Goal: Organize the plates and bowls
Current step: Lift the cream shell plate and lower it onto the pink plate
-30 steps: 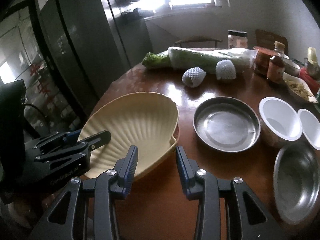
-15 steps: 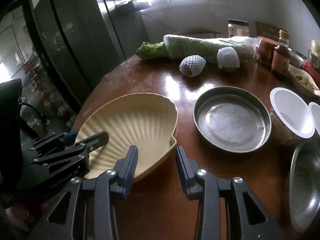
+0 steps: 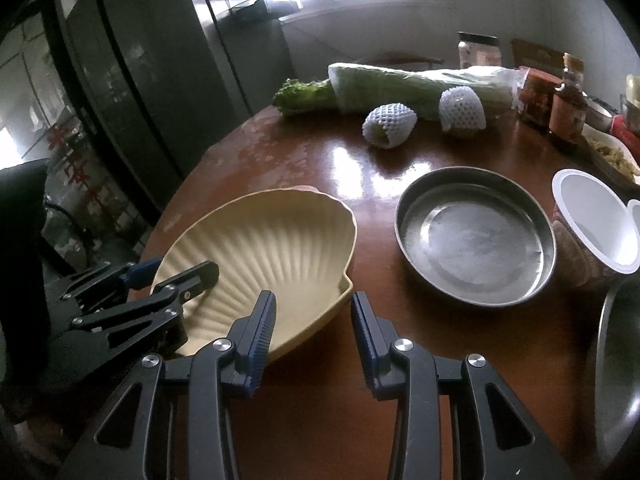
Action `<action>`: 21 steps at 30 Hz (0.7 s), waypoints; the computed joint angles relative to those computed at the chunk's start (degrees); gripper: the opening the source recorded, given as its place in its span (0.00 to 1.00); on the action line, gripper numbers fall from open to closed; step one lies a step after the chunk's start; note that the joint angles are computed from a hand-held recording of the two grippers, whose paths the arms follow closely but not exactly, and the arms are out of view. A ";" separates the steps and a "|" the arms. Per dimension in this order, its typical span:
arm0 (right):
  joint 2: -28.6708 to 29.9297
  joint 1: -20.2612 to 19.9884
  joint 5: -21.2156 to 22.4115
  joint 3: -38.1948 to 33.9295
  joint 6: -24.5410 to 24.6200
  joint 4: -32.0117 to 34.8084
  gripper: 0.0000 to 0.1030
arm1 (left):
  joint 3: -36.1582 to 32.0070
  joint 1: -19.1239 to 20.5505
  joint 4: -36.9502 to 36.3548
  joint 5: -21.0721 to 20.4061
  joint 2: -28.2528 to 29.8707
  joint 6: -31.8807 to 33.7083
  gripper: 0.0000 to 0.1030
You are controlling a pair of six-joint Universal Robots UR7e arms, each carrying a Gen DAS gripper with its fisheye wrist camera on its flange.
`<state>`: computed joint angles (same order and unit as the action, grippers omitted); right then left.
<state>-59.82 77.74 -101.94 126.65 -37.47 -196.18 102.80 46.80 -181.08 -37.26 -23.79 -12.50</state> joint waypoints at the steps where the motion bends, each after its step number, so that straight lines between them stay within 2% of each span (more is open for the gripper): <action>1: 0.23 0.11 -0.10 -0.16 -0.12 -0.05 0.39 | 0.09 -0.13 0.08 0.31 -0.01 0.04 0.36; 7: 1.80 0.96 -1.81 -0.87 -1.31 -2.82 0.39 | 1.07 -0.67 0.11 1.02 -0.42 0.38 0.36; 21: 2.44 0.95 -2.39 -1.92 -0.66 -0.06 0.39 | 1.65 -0.94 2.10 3.53 -0.80 -0.79 0.47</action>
<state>-57.38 78.69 -104.34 124.73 -38.13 -196.24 104.44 45.86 -178.98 -33.73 -24.59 -13.29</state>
